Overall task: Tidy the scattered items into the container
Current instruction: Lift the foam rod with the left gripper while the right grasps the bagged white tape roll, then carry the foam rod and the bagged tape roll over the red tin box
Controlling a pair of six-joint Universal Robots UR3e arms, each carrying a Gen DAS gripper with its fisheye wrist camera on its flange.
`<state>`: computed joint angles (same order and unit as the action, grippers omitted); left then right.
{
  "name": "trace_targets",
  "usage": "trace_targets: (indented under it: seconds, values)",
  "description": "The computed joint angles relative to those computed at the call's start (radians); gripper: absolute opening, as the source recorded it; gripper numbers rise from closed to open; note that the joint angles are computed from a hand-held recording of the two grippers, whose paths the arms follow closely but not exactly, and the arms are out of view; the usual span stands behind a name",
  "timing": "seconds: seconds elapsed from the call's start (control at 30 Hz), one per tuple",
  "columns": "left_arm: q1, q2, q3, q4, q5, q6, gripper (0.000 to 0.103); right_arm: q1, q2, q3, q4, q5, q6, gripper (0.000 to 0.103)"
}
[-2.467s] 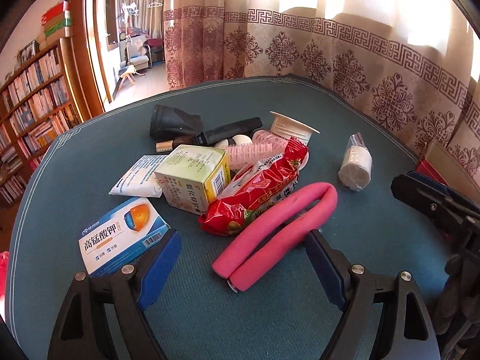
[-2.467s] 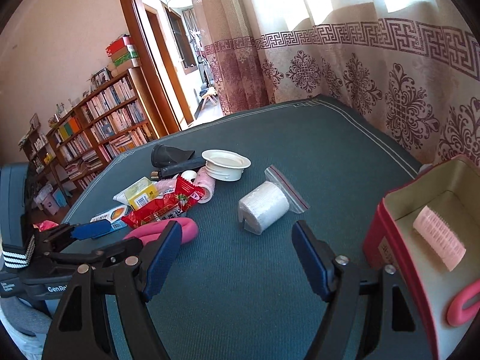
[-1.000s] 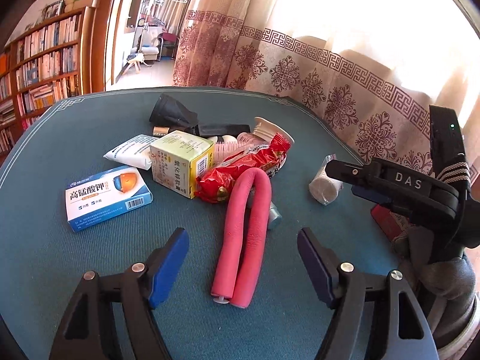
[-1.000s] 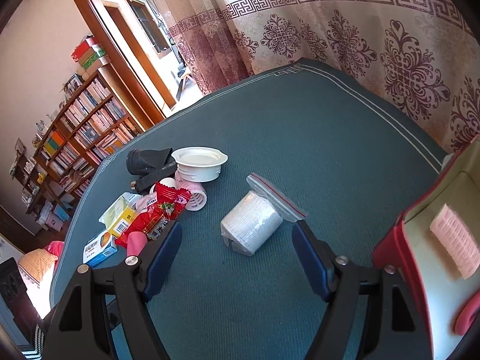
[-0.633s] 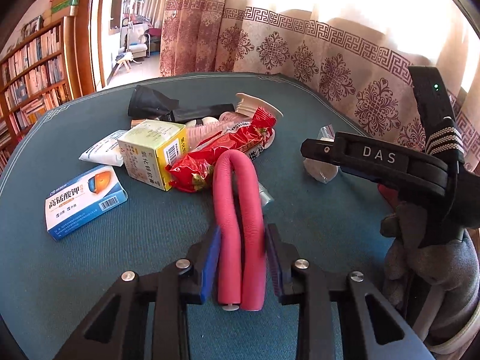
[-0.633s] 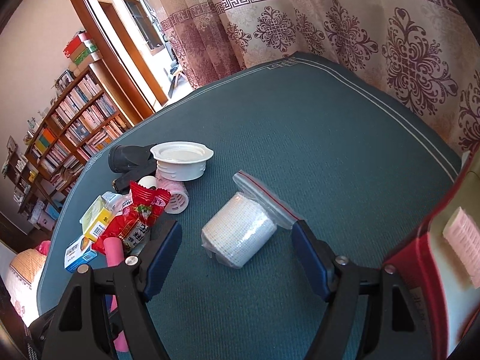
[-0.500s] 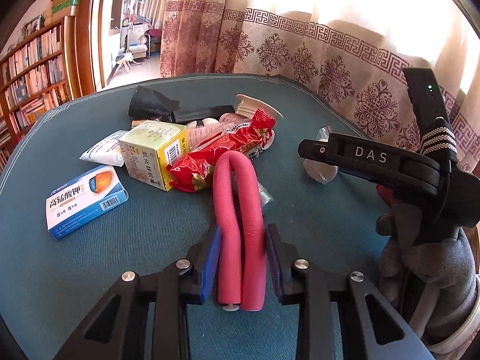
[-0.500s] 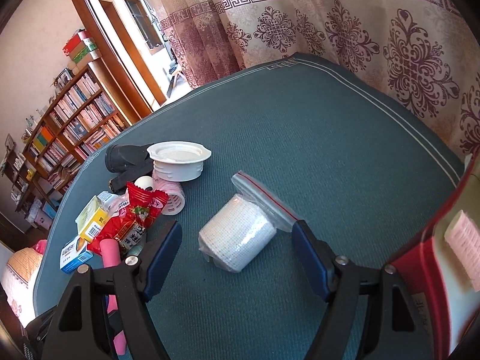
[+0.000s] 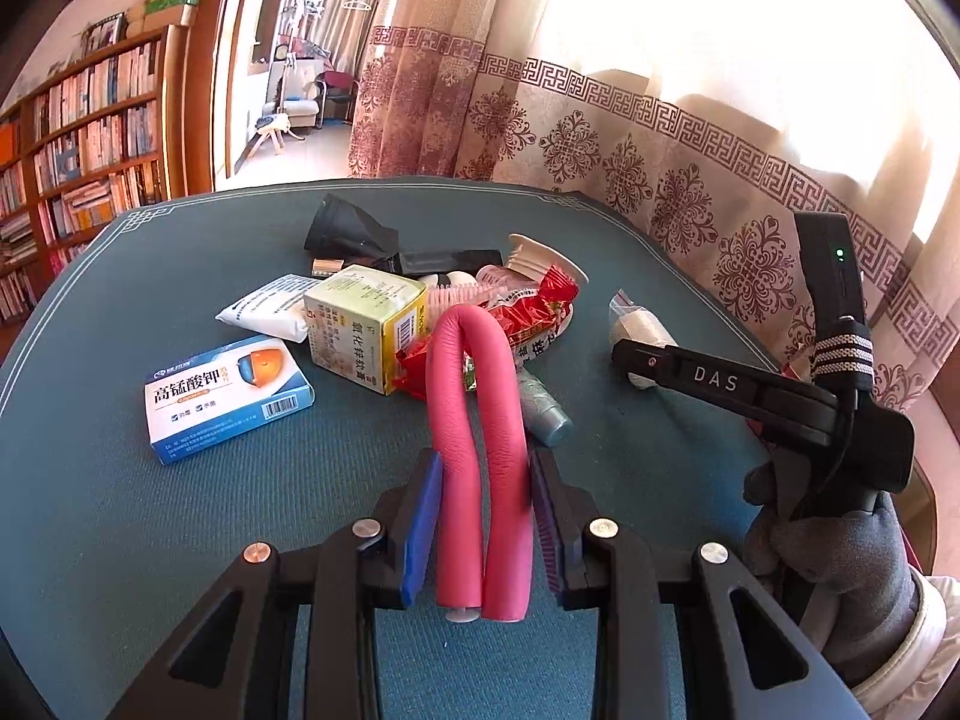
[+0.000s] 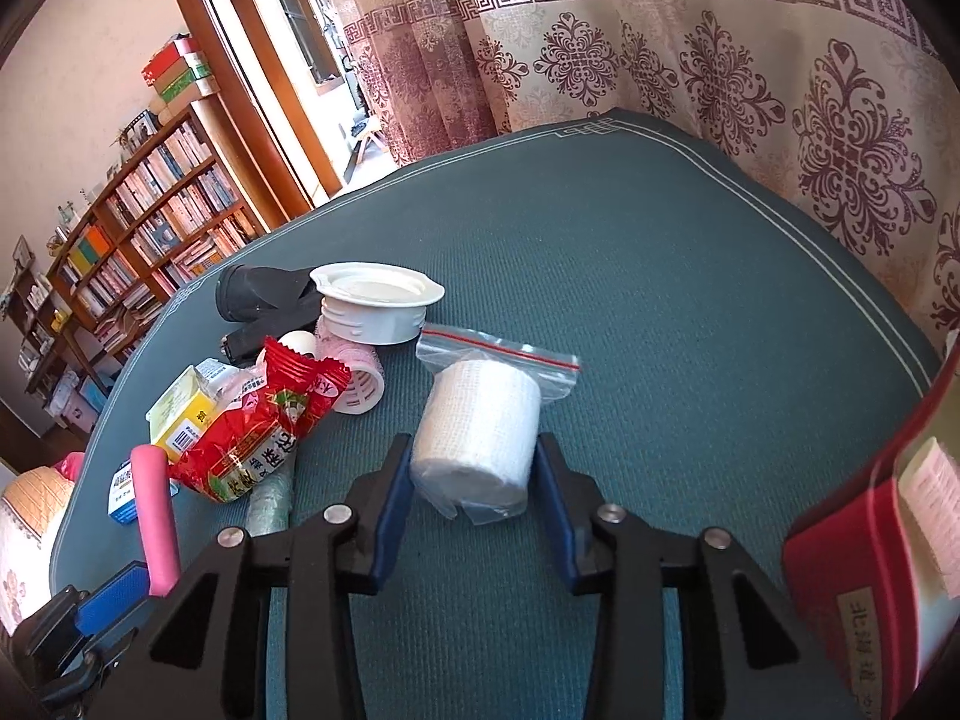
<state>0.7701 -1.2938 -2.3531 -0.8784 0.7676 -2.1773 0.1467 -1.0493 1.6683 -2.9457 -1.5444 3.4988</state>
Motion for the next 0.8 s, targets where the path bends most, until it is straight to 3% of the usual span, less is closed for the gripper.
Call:
trace_targets:
  seconds: [0.43, 0.67, 0.8]
  values:
    - [0.024, 0.03, -0.006, -0.037, -0.021, 0.012, 0.032, 0.051, -0.225, 0.271, -0.176, -0.023, -0.003, 0.042]
    - [0.031, 0.079, -0.018, -0.084, -0.034, 0.046, 0.032, 0.016, -0.485, 0.497, -0.22, -0.059, -0.001, 0.042]
    - [0.032, 0.12, -0.018, -0.16, -0.045, 0.096, 0.032, -0.08, -0.7, 0.659, -0.177, -0.059, -0.003, 0.042]
